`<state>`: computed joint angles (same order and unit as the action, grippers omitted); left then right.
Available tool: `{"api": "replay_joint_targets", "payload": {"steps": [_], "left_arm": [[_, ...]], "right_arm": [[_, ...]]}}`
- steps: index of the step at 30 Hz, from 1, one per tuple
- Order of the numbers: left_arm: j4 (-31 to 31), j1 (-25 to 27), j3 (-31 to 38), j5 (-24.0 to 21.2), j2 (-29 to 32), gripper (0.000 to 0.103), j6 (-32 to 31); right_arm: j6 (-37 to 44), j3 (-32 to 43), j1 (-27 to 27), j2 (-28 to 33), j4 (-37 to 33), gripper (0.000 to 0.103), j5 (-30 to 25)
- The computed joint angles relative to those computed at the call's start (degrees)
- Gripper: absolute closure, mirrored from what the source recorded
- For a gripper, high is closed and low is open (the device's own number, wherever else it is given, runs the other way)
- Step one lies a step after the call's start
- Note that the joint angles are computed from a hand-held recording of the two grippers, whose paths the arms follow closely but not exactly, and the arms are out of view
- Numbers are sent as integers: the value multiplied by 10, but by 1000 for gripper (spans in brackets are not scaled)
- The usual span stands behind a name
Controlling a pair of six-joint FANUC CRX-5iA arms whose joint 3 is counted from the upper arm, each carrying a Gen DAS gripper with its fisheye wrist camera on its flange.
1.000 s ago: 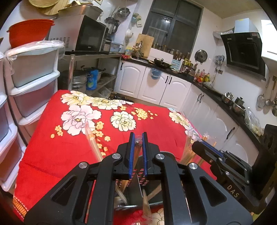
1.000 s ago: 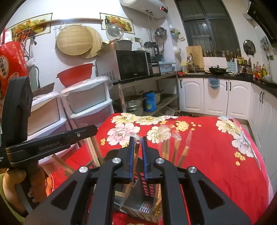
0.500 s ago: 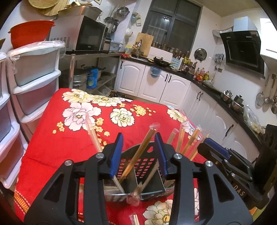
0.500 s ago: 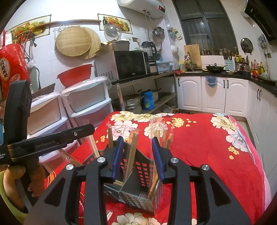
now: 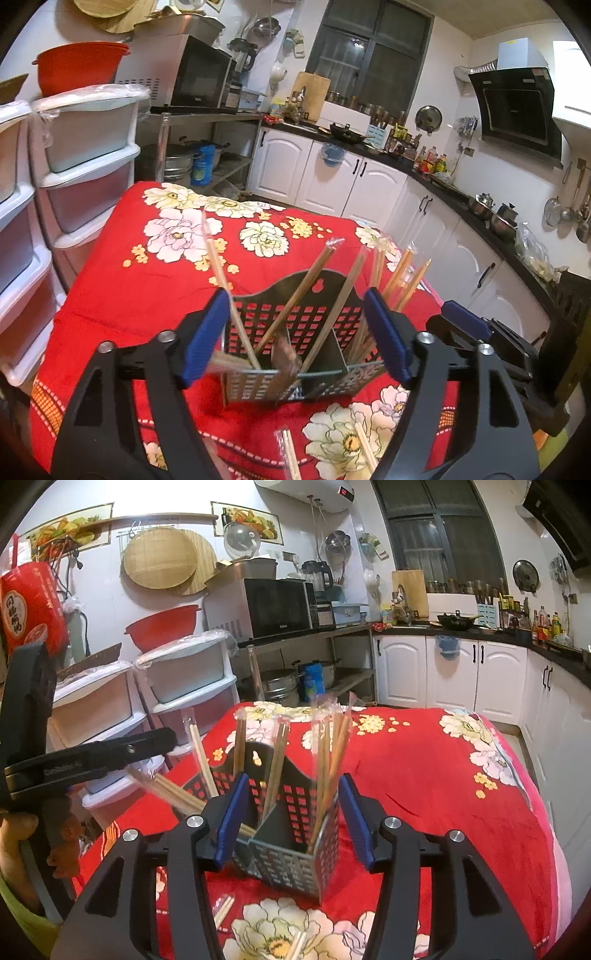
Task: Organize utensils
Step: 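Open the left tool to drop its pack while the right tool opens too, then move the left tool toward the last chopstick packs while the right tool follows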
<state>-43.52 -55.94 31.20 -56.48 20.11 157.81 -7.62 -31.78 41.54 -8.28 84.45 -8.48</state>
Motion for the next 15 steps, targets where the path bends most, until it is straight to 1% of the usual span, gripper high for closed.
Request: {"api": "replay_joint_targets", "payload": {"steps": [1, 2, 4, 6, 9, 15], "left_arm": [[-7, -5, -3, -3, -2, 28, 8], [-12, -7, -6, -5, -5, 28, 13], [-22, -15, -9, -13, -8, 21, 19], [-28, -20, -17, -15, -13, 17, 27], [-35, -28, -26, -21, -18, 12, 37], [-42, -43, -38, -34, -23, 12, 47]], "right_arm": [[5, -3, 3, -2, -6, 54, -3], [12, -5, 7, -5, -15, 54, -7], [14, -12, 10, -11, -18, 52, -11], [17, -16, 16, -15, -24, 48, -17], [31, -23, 24, -21, -41, 47, -24], [85, -32, 53, -30, -104, 45, -50]]}}
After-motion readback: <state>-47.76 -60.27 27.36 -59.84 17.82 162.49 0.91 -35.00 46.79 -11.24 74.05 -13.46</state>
